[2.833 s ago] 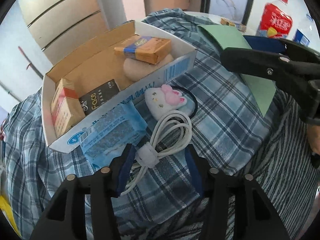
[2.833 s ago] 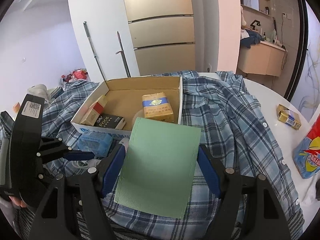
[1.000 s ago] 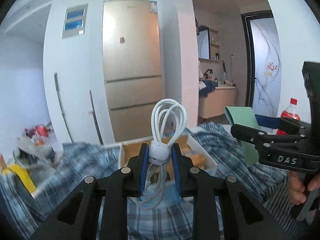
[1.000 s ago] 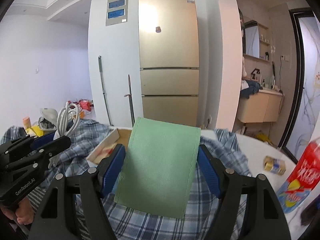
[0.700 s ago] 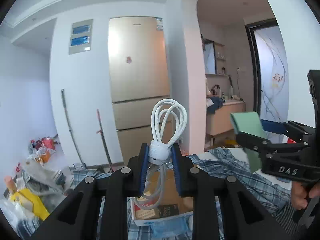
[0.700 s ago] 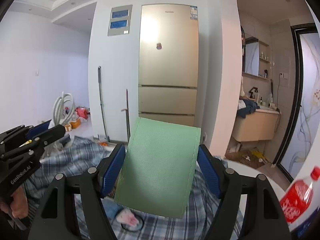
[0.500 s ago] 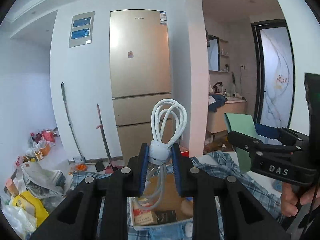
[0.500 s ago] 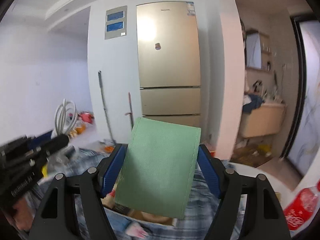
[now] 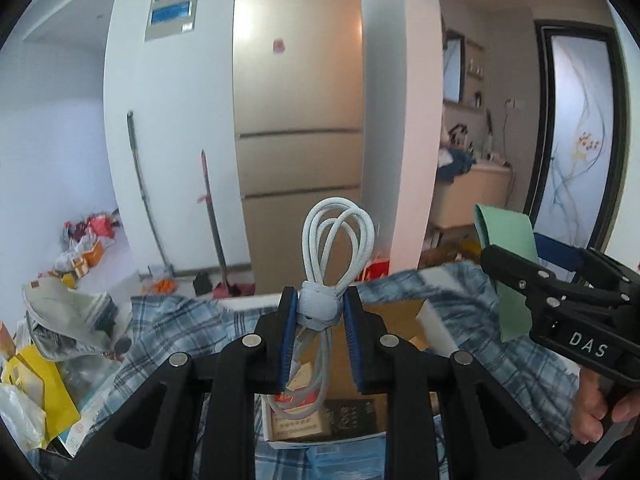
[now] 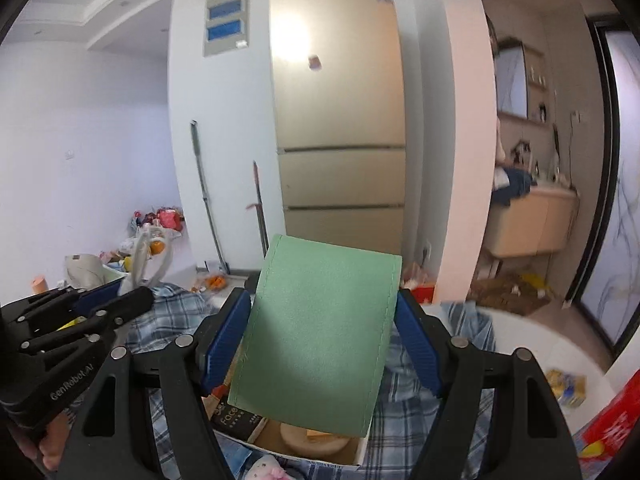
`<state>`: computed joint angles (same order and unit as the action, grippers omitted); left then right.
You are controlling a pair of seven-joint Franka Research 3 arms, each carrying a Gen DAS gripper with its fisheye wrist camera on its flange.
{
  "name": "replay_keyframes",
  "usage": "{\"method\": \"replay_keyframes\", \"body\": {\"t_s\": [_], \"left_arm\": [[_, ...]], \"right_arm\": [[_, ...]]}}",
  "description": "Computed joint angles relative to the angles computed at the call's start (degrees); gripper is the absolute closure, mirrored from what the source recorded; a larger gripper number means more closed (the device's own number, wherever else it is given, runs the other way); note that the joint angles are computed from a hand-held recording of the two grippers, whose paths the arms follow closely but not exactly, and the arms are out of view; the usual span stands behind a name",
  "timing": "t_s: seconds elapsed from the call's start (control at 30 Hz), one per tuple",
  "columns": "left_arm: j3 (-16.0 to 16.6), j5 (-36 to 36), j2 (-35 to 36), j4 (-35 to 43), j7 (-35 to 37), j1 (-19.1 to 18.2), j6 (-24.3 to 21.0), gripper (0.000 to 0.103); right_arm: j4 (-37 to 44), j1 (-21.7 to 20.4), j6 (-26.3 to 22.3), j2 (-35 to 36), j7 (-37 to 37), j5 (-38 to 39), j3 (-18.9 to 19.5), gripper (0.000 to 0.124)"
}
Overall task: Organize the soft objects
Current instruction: 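Carry the white cable and green card over the cardboard box with both tools, then open both tools to drop the cable and green card into the box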
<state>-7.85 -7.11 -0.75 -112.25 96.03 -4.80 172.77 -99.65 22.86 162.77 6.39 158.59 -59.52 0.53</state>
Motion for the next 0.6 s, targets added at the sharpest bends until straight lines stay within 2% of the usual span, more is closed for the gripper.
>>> {"method": "replay_keyframes", "body": {"t_s": [0.03,0.07,0.13,0.23,0.37,0.43,0.5,0.6], "left_arm": [[0.1,1.0,0.6,0.5,-1.1,0.2,-1.3,0.079],[0.2,3.8,1.7,1.9,-3.8,0.5,-4.3,0.079],[-0.3,1.7,3.2,3.2,-2.1,1.0,-7.8,0.079],[-0.3,5.9,5.7,5.0,-4.9,1.4,-10.8,0.079],[-1.5,4.4,8.9,7.0,-2.7,2.7,-13.0,0.079],[-1.5,5.6,10.5,8.0,-3.6,2.8,-14.4,0.079],[-2.7,2.8,11.9,9.2,-1.5,4.1,-16.1,0.079],[-3.0,2.6,12.6,9.5,-0.7,4.4,-16.6,0.079]], "right_arm": [[0.3,-0.5,0.1,1.0,-3.0,3.3,0.4,0.051],[0.4,-1.0,0.5,2.0,-6.6,7.4,0.8,0.051],[0.9,-0.9,0.1,3.7,-11.6,13.2,0.8,0.051],[2.1,0.4,-2.4,6.1,-17.4,17.6,0.2,0.051],[4.3,1.4,-5.2,9.5,-25.8,24.7,0.1,0.051],[4.2,2.1,-5.5,10.3,-27.5,27.3,-0.5,0.051],[4.3,3.8,-6.6,10.8,-26.4,27.4,-2.2,0.051],[4.7,4.5,-7.5,11.5,-28.3,29.3,-3.0,0.051]]}}
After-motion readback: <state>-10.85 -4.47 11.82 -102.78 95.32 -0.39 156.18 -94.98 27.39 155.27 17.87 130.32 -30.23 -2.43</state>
